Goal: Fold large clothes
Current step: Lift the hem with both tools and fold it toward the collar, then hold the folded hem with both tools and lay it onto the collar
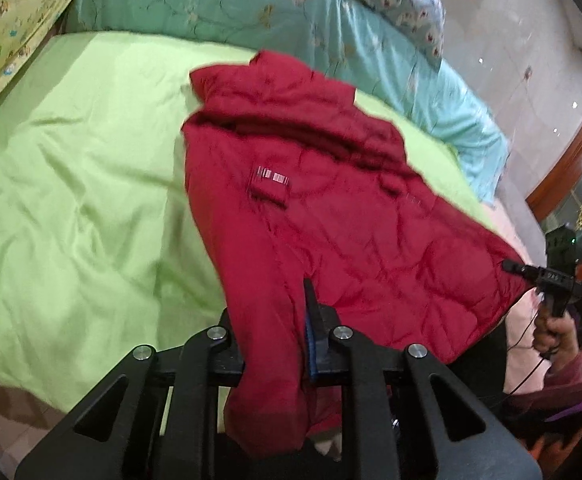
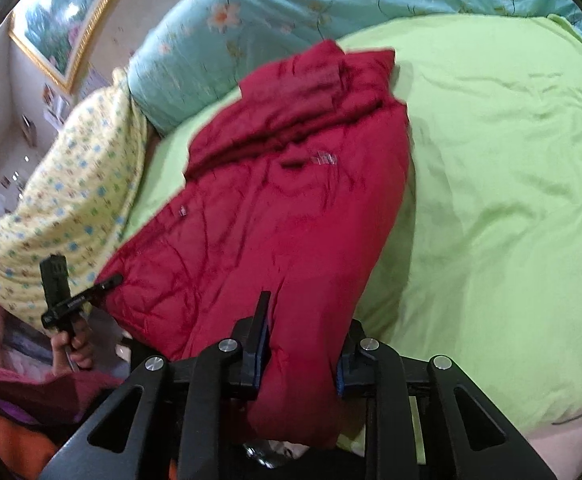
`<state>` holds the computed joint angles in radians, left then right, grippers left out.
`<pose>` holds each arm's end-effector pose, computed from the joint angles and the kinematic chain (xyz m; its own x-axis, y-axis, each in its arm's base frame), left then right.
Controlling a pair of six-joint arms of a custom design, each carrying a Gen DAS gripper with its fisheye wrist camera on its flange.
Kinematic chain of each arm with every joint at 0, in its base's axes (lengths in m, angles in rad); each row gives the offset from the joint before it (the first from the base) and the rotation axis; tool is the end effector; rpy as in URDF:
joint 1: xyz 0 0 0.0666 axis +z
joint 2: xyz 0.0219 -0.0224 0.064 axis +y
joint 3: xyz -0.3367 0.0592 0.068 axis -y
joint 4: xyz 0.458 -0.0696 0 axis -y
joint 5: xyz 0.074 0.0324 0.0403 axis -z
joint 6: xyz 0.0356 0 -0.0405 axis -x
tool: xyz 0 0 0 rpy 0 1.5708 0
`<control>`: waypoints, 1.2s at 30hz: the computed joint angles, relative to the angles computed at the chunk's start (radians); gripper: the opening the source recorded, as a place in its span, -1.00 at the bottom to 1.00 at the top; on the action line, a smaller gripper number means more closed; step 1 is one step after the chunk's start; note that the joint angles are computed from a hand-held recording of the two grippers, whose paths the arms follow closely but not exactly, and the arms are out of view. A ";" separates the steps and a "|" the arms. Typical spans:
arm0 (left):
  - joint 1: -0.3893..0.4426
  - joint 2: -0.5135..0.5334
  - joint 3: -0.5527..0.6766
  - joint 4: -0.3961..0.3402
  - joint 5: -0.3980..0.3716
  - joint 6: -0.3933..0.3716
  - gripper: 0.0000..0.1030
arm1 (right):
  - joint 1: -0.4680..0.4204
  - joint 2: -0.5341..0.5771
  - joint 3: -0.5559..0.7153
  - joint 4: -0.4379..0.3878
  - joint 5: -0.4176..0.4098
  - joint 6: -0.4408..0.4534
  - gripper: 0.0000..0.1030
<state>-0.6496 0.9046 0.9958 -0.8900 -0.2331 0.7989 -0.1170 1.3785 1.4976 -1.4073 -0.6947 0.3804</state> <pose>0.3225 -0.2351 0.4011 -0.7278 -0.3228 -0.6052 -0.0879 0.9190 -0.3844 0.5063 -0.0370 0.4311 -0.8531 -0.1869 -0.4872 -0.4355 0.7694 0.4673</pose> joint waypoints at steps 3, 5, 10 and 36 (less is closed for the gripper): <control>0.014 0.005 0.019 0.029 -0.016 -0.013 -0.69 | 0.001 0.001 0.017 0.044 -0.031 -0.033 -0.54; 0.026 0.005 0.026 0.049 -0.025 -0.017 -0.69 | 0.005 0.006 0.029 0.076 -0.046 -0.063 -0.54; 0.063 0.012 0.036 0.110 -0.026 -0.008 -0.69 | 0.010 0.016 0.046 0.163 -0.084 -0.133 -0.55; 0.219 0.278 0.286 0.157 -0.043 -0.097 -0.68 | 0.103 0.266 0.330 0.436 0.014 -0.432 -0.54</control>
